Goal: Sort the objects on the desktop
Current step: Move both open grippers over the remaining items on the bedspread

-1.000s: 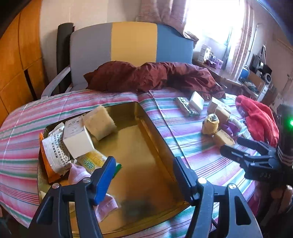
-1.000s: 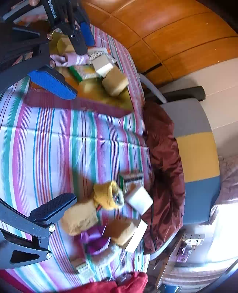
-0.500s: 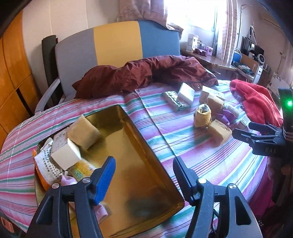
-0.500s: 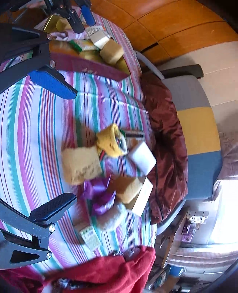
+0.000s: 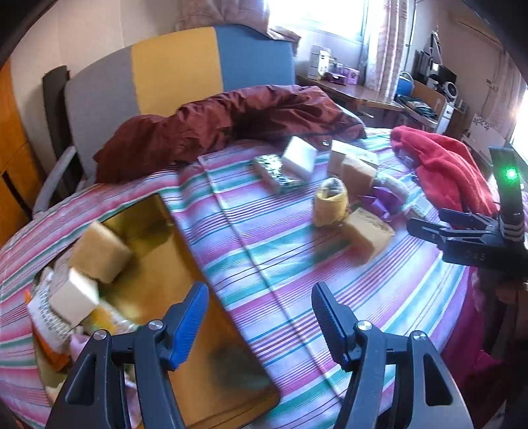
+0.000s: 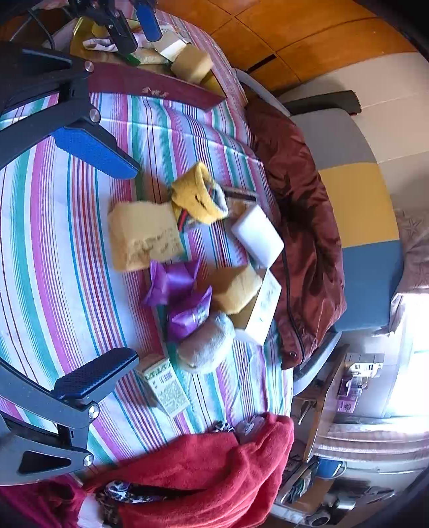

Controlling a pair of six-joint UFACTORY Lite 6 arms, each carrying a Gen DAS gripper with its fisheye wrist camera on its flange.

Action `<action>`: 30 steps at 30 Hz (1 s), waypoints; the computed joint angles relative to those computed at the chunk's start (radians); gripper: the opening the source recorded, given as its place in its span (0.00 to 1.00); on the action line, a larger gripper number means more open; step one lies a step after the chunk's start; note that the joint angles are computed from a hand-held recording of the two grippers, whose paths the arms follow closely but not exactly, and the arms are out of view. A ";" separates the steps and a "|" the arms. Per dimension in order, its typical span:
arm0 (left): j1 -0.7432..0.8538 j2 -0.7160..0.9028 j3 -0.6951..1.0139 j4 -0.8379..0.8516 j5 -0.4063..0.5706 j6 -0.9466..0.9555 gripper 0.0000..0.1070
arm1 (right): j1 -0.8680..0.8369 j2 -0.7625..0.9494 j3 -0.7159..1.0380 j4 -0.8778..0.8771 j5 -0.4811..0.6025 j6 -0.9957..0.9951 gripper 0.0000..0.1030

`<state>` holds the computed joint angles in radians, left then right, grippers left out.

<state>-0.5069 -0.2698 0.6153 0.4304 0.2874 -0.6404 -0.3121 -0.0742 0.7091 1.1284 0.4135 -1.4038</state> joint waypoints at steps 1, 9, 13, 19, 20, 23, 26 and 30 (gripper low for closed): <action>0.000 0.019 0.014 -0.036 -0.009 0.033 0.62 | -0.008 0.015 0.013 -0.004 -0.001 0.000 1.00; -0.031 0.279 0.224 -0.148 -0.055 0.125 0.62 | -0.060 0.110 0.109 -0.027 0.014 0.001 1.00; -0.020 0.402 0.339 -0.326 -0.063 0.294 0.62 | -0.079 0.145 0.144 -0.022 0.020 -0.013 1.00; -0.028 0.550 0.480 -0.371 -0.056 0.347 0.62 | -0.097 0.219 0.206 -0.029 0.027 -0.013 1.00; -0.032 0.580 0.510 -0.358 -0.052 0.337 0.62 | -0.097 0.228 0.215 -0.033 0.028 -0.011 1.00; -0.035 0.643 0.573 -0.380 -0.043 0.361 0.62 | -0.087 0.262 0.257 -0.054 0.023 0.001 1.00; -0.036 0.711 0.646 -0.416 -0.031 0.401 0.62 | -0.076 0.316 0.340 -0.101 0.040 0.044 1.00; -0.030 0.803 0.745 -0.463 -0.006 0.446 0.62 | -0.053 0.412 0.493 -0.159 0.053 0.104 1.00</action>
